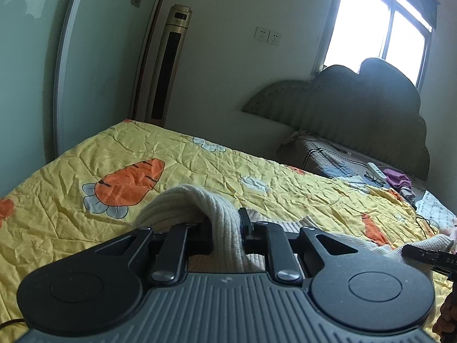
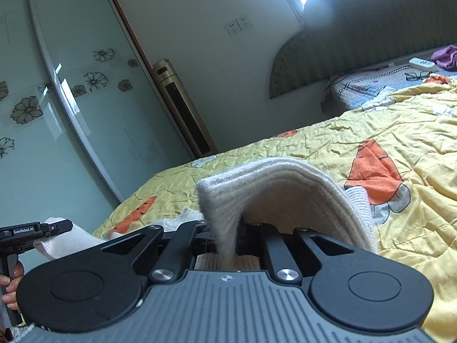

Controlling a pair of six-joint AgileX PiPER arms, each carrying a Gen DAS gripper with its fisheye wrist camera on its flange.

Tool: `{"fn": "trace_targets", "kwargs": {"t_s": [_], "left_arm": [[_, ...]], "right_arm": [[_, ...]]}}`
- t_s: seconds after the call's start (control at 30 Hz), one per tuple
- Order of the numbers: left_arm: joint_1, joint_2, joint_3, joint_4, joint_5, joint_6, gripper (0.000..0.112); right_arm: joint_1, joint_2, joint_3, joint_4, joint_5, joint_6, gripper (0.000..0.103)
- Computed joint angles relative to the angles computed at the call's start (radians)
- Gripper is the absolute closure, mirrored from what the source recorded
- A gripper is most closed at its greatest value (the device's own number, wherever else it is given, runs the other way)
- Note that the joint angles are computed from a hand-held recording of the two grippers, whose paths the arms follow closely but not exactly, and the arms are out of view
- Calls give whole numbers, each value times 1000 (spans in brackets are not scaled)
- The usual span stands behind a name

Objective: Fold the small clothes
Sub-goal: 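Lift the hem with both grippers and fold it toward the collar, then open both grippers to release the hem onto the cardigan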

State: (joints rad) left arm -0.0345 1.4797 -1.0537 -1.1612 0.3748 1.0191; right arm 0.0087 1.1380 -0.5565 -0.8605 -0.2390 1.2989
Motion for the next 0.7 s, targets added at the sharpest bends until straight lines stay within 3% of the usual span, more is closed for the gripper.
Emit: {"fn": "trace_targets", "kwargs": {"t_s": [0.1, 0.23, 0.33, 0.4, 0.47, 0.53, 0.67, 0.7], "left_arm": [[-28, 69, -49, 92, -35, -113, 96], [-72, 155, -122, 358, -62, -392, 96], [-93, 198, -162, 563, -54, -599, 95], [-97, 214, -182, 633, -37, -672, 94], [-86, 227, -205, 624, -3, -683, 90], [-64, 248, -247, 580, 55, -682, 81], [3, 277, -291, 333, 143, -589, 40], [9, 274, -288, 286, 132, -570, 36]], "right_arm": [[-18, 84, -39, -50, -20, 39, 90], [-36, 183, -84, -147, -39, 140, 89], [-53, 237, -108, -251, -51, 264, 76], [-83, 257, -113, -320, -91, 349, 48], [-101, 258, -107, -321, -131, 350, 41], [-92, 254, -115, -354, -115, 365, 37], [-74, 255, -128, -387, -102, 380, 28], [-69, 257, -131, -388, -96, 378, 27]]}}
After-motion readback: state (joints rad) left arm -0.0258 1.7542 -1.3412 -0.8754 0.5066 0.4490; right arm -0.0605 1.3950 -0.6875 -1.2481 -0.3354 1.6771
